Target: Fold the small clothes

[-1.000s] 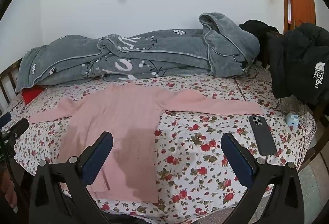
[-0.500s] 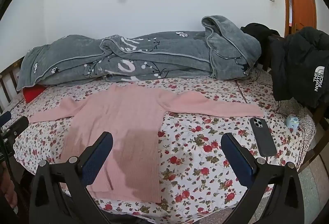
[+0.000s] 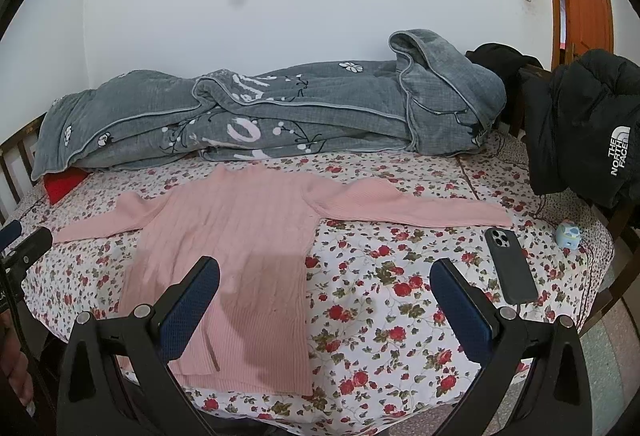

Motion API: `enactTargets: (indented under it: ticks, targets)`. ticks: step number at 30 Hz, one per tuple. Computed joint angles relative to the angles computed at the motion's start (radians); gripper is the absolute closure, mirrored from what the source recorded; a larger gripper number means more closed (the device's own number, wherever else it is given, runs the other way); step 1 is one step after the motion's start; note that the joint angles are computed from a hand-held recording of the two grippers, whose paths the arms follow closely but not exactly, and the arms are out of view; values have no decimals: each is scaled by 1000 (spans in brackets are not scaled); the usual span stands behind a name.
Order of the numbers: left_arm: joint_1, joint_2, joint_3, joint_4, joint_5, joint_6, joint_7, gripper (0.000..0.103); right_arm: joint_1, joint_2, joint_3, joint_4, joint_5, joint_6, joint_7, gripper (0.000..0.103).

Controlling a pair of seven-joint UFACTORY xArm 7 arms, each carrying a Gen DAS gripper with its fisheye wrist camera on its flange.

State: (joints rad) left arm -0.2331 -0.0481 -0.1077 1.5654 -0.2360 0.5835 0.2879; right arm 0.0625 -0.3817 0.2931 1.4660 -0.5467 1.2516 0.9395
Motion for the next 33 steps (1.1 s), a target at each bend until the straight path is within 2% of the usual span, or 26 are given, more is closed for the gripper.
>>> enactTargets:
  ticks: [33]
  targets:
    - [-4, -5, 1, -9, -24, -13, 8, 0, 5, 5, 11, 16, -18, -8, 8, 0]
